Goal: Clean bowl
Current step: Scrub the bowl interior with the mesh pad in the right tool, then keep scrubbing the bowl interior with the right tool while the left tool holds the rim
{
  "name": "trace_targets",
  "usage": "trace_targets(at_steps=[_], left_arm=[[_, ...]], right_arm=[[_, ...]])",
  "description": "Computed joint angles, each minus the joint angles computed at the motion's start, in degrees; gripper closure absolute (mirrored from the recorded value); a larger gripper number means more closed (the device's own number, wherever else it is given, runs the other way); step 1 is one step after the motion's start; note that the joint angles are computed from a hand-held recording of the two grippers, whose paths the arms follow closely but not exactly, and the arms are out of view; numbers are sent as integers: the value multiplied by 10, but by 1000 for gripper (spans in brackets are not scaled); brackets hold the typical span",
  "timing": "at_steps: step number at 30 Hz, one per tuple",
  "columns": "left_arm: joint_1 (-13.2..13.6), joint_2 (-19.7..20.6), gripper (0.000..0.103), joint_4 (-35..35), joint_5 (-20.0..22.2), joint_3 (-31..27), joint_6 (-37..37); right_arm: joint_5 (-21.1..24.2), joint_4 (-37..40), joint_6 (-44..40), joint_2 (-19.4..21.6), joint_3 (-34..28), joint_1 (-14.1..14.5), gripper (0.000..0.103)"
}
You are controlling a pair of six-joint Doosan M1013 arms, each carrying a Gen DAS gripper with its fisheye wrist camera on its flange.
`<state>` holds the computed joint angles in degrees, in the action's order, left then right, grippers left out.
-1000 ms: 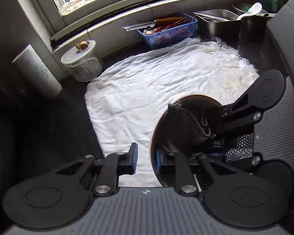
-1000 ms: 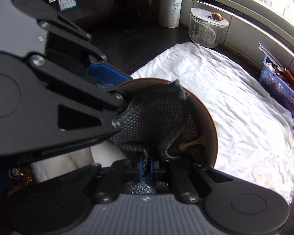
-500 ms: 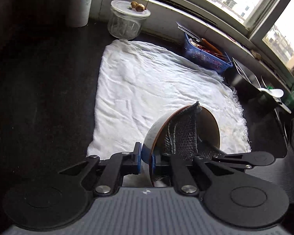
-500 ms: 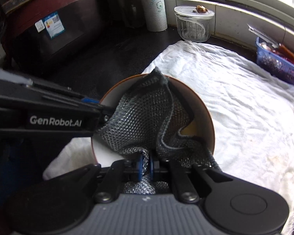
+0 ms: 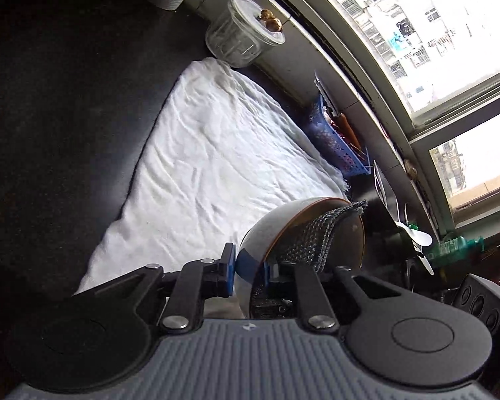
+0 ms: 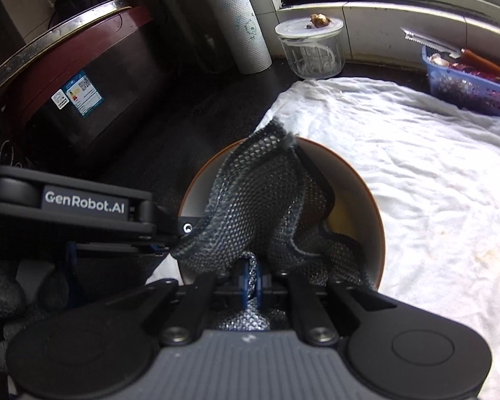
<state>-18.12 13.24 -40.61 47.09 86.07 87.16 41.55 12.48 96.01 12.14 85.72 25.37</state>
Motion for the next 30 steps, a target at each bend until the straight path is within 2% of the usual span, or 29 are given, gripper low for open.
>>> trace_targets(at_steps=[5, 10, 12, 13, 14, 17, 20, 25, 27, 29, 30], left_arm=[[-10, 21, 89, -29, -4, -11, 17], [-15, 22, 89, -21, 3, -5, 9], [-16, 21, 89, -3, 12, -9, 24], [-20, 20, 89, 22, 15, -14, 29], [-30, 17, 89, 77, 16, -24, 38], [-73, 8, 89, 276, 16, -52, 86], [-95, 13, 88, 362, 40, -79, 153], [-92, 28, 88, 356, 75, -100, 194], [-85, 30, 89, 333, 80, -100, 199], [-75, 30, 97, 296, 80, -96, 200], [-72, 30, 97, 280, 79, -93, 193]], right_arm=[[7, -70, 6, 2, -4, -7, 96], [32, -86, -6, 5, -4, -13, 96], [27, -82, -12, 1, 4, -14, 96], [23, -78, -11, 0, 6, -14, 96], [21, -72, -10, 0, 7, -15, 95], [20, -92, -18, 1, 6, -6, 95], [25, -160, -64, 4, 5, 20, 95], [20, -181, -95, 3, 10, 30, 95], [21, -175, -106, 1, 12, 28, 95], [16, -159, -124, -2, 17, 22, 96], [16, -152, -127, -4, 18, 19, 96]])
